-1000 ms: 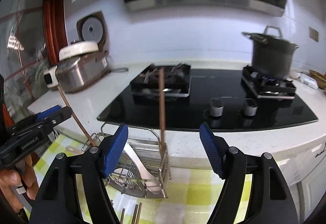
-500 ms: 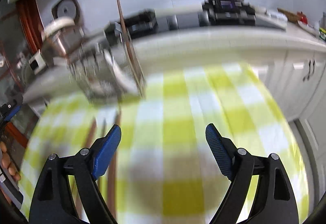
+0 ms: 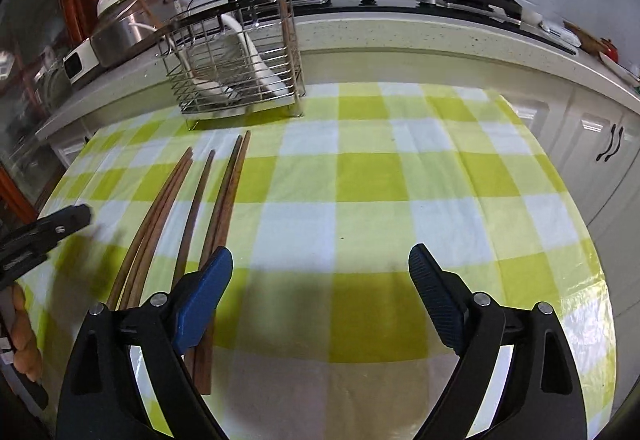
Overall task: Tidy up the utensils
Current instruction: 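Move both tools back down to the brown chopsticks on the cloth, then close the left gripper on one chopstick while the right gripper grasps another chopstick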
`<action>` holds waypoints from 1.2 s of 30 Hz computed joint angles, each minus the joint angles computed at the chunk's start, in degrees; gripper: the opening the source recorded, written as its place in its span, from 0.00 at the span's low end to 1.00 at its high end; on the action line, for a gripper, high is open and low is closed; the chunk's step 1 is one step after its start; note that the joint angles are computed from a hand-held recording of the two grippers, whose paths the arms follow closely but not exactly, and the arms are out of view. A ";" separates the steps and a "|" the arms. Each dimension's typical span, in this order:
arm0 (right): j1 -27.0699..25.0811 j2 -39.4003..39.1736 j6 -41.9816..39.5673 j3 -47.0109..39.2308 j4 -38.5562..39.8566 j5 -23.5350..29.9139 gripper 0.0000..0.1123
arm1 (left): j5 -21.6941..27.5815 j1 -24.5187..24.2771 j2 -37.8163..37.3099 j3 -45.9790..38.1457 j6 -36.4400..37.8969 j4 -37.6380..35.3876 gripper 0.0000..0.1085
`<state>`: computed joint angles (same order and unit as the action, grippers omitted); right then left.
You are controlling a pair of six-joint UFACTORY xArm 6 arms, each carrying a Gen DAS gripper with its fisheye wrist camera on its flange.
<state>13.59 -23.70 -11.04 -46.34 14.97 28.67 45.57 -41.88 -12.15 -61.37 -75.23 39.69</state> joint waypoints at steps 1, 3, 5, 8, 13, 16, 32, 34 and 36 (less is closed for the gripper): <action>0.02 0.13 0.19 -0.13 0.19 0.34 0.75 | -0.56 0.35 1.49 -1.06 1.72 -1.52 0.27; -0.18 0.86 -0.07 -0.99 0.36 1.66 0.75 | -1.00 0.61 3.93 -3.05 3.53 -2.61 0.25; -0.37 1.34 -0.17 -1.45 -0.07 2.45 0.75 | -0.89 0.70 6.36 -5.30 5.79 -4.07 0.25; -0.53 1.71 -0.14 -1.93 -0.43 2.97 0.75 | 0.87 0.77 9.74 -8.62 8.04 -5.37 0.21; -0.51 1.88 -1.32 -2.35 0.26 3.37 0.75 | 1.41 1.07 12.03 -10.89 9.94 -6.72 0.20; -0.43 2.34 -1.53 -2.65 0.47 3.50 0.75 | 2.82 0.91 13.26 -12.23 10.94 -7.23 0.20; 3.50 9.00 1.80 -8.64 -3.77 3.17 0.75 | 7.13 0.99 9.34 -8.62 10.62 -5.56 0.08; 4.16 10.64 3.18 -9.88 -5.75 2.87 0.75 | 7.63 1.10 7.86 -7.10 9.90 -5.11 0.08; 4.49 11.92 3.85 -10.94 -6.79 3.03 0.75 | 7.49 1.26 6.76 -5.87 9.31 -4.90 0.08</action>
<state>18.08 -11.79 -7.20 -57.28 8.18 31.71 53.06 -40.62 -5.39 -67.24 -65.92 34.78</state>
